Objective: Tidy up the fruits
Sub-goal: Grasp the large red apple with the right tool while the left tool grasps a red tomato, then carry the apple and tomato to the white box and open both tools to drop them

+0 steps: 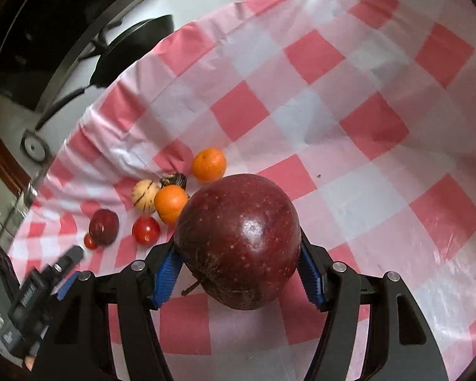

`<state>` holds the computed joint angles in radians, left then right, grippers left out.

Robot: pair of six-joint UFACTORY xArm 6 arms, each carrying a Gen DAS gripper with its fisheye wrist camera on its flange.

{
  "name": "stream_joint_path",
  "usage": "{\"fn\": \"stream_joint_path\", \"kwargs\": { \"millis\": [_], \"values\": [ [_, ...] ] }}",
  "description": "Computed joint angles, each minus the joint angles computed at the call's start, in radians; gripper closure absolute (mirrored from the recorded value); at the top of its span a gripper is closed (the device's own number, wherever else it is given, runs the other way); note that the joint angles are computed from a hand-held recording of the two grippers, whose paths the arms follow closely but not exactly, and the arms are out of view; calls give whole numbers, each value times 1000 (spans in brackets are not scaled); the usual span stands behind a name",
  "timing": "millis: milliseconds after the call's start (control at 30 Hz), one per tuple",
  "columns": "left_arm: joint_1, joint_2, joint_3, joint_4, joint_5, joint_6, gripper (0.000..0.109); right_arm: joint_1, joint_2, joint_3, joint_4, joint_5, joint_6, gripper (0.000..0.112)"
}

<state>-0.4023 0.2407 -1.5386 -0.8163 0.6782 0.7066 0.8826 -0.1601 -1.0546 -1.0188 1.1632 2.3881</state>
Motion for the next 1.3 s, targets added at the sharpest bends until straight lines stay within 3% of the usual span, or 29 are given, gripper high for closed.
{"fn": "stream_joint_path", "kwargs": {
  "millis": [133,267,367,500,533,600,767,867,1067,1300],
  "values": [
    [-83,8,12,208,-68,29,14,2,-21,28,-25,-5,48,49],
    [-103,107,-127,308,32,19,26,2,-16,21,-31,-1,41,49],
    [-106,181,-232,356,99,3,41,8,-19,24,-31,10,59,49],
    [-126,238,-310,412,142,-3,45,4,-24,33,-27,-3,73,49],
    [-133,238,-308,411,138,12,49,4,-23,33,-29,-2,75,49],
    [-142,238,-306,406,131,16,71,2,-22,32,-29,-6,73,49],
    [-157,141,-150,396,2,39,72,4,-22,32,-29,-3,74,49],
    [-141,38,-19,318,-72,46,72,2,-25,36,-29,-9,71,49],
    [-109,-152,228,314,-220,-58,72,-1,-26,37,-29,-15,58,49],
    [-68,-307,416,226,-298,-36,72,-5,-24,35,-25,-18,41,49]
  ]
}}
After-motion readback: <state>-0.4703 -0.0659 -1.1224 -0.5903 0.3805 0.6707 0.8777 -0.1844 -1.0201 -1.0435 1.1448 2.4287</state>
